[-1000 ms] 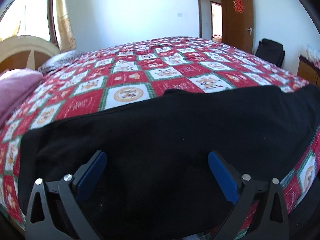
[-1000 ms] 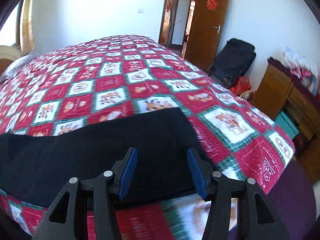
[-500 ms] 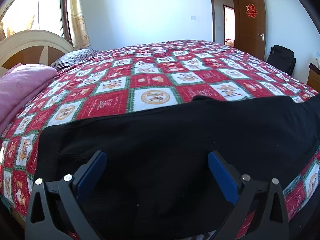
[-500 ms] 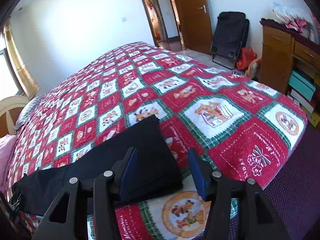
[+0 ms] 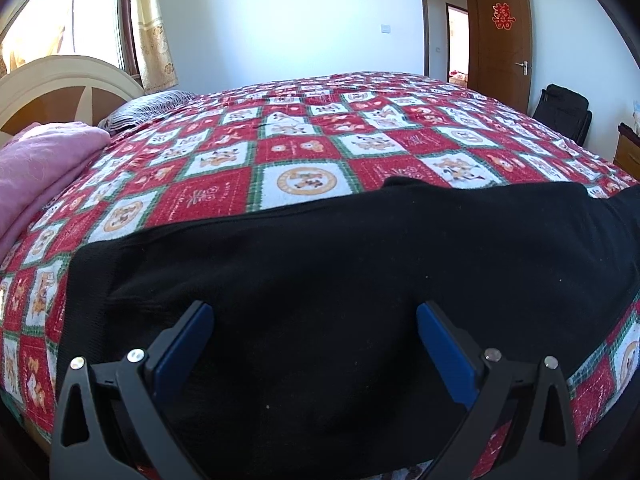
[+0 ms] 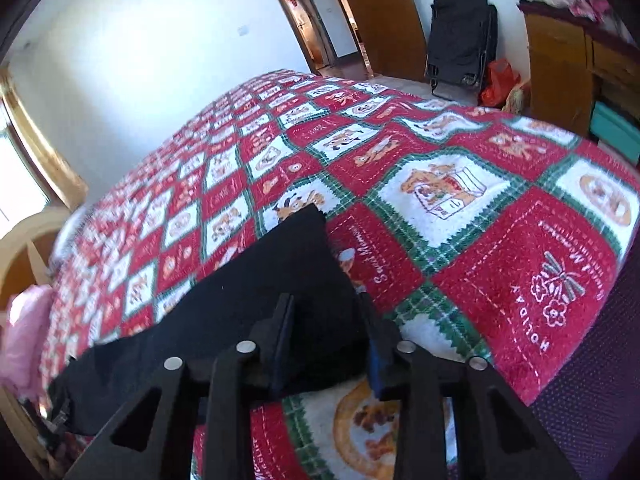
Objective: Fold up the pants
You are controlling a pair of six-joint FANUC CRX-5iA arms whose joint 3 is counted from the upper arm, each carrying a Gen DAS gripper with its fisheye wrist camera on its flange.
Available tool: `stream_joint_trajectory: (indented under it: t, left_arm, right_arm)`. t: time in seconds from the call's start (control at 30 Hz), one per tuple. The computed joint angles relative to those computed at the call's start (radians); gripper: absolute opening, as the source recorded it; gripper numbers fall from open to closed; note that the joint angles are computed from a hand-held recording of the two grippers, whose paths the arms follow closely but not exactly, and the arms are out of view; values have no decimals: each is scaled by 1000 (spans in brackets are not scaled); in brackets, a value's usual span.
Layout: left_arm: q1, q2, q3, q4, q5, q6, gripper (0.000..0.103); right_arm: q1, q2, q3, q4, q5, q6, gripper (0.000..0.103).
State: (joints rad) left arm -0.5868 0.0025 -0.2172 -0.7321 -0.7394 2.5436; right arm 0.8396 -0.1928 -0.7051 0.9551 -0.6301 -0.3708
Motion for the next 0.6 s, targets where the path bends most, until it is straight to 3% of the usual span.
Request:
stream_joint_trajectory:
  t: [0.27, 0.6]
  left_arm:
    - [6, -2, -2, 15, 3, -10, 103]
    - [13, -34, -7, 46, 32, -38, 103]
  right_arm:
    - [-2, 5, -25, 121, -4, -78, 14]
    - [80, 20, 13, 302, -114, -118, 13]
